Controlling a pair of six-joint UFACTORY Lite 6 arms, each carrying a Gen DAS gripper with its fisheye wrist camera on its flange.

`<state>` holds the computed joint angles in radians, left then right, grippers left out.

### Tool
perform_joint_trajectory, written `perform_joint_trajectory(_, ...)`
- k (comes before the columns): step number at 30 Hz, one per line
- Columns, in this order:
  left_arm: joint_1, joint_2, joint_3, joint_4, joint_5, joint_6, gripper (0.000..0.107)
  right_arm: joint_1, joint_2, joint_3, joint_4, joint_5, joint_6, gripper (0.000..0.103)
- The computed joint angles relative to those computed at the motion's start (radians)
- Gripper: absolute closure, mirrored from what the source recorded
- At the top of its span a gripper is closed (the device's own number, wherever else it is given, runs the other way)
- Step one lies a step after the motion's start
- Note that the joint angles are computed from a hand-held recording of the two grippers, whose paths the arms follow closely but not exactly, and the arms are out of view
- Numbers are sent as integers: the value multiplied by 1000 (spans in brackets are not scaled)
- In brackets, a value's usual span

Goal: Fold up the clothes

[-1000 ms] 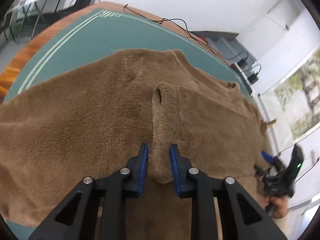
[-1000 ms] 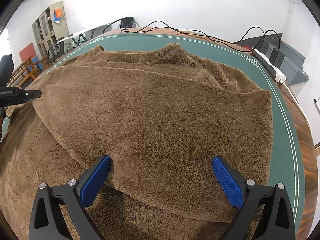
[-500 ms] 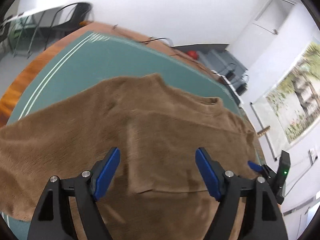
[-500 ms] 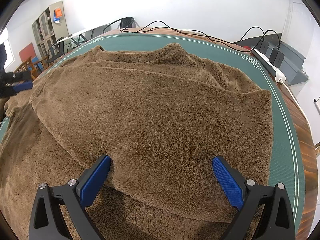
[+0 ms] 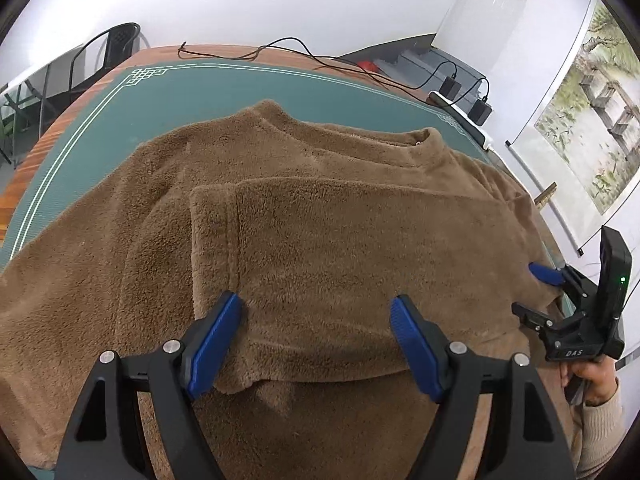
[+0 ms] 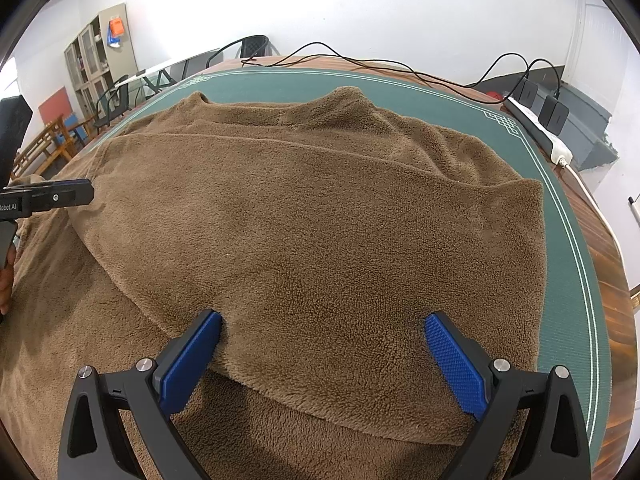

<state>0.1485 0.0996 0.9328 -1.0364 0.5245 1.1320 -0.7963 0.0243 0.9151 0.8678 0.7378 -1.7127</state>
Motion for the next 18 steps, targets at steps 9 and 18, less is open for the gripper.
perform_joint_trajectory(9, -68, -120, -57, 117, 10, -162, 25, -4, 3, 4, 0, 4, -2, 1)
perform_joint_trajectory(18, -141, -92, -99, 110, -67, -119, 24, -95, -50, -16, -20, 64, -20, 1)
